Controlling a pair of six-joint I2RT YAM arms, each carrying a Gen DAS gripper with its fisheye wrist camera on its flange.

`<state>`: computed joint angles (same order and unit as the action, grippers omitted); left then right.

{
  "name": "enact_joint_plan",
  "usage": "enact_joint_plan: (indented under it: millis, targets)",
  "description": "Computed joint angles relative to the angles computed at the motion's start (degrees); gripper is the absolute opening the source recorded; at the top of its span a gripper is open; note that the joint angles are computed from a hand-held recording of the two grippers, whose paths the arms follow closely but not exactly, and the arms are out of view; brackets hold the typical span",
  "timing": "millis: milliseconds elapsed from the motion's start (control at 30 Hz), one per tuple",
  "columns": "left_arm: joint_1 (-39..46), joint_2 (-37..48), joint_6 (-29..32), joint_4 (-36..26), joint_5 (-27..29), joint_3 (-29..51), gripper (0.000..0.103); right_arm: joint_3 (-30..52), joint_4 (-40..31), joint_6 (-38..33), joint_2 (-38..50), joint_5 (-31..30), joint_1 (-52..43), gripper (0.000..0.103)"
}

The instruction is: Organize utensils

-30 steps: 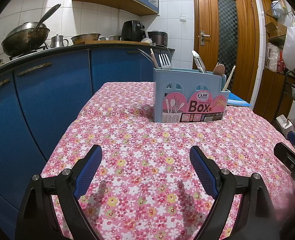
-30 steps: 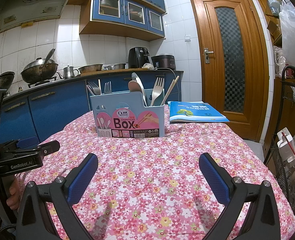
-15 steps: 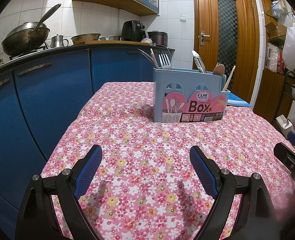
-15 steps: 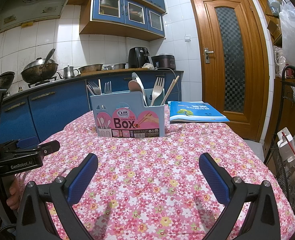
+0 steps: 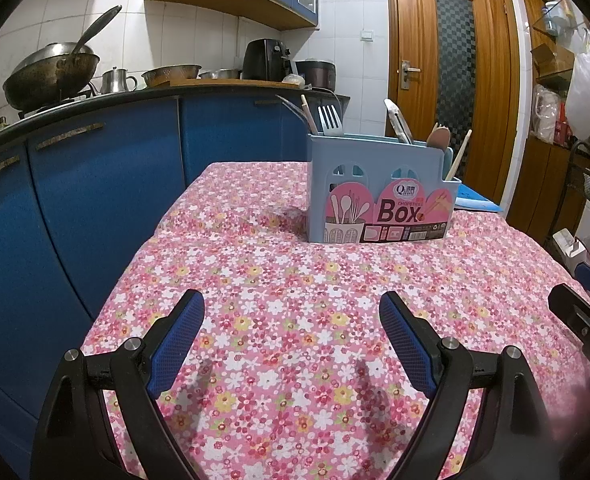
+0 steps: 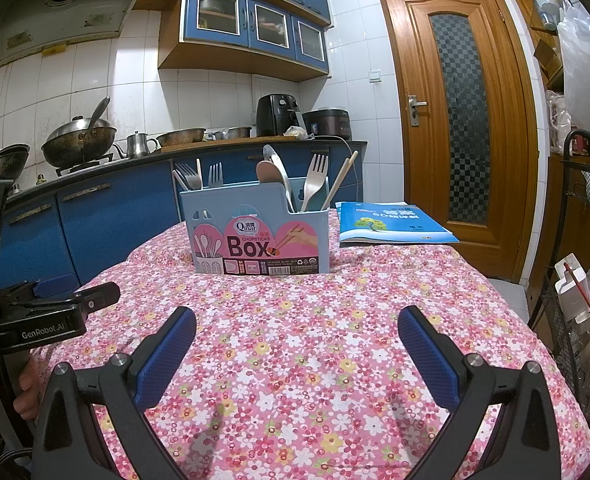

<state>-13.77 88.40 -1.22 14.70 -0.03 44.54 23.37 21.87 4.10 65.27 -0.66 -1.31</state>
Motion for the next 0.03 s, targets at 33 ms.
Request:
enact_joint_plan:
  millis: [33]
  targets:
    - [-0.1,0.1,-0.1,-0.1,-0.1,0.1,0.09,0.0,0.1,0.0,0.0,0.0,0.0,0.103]
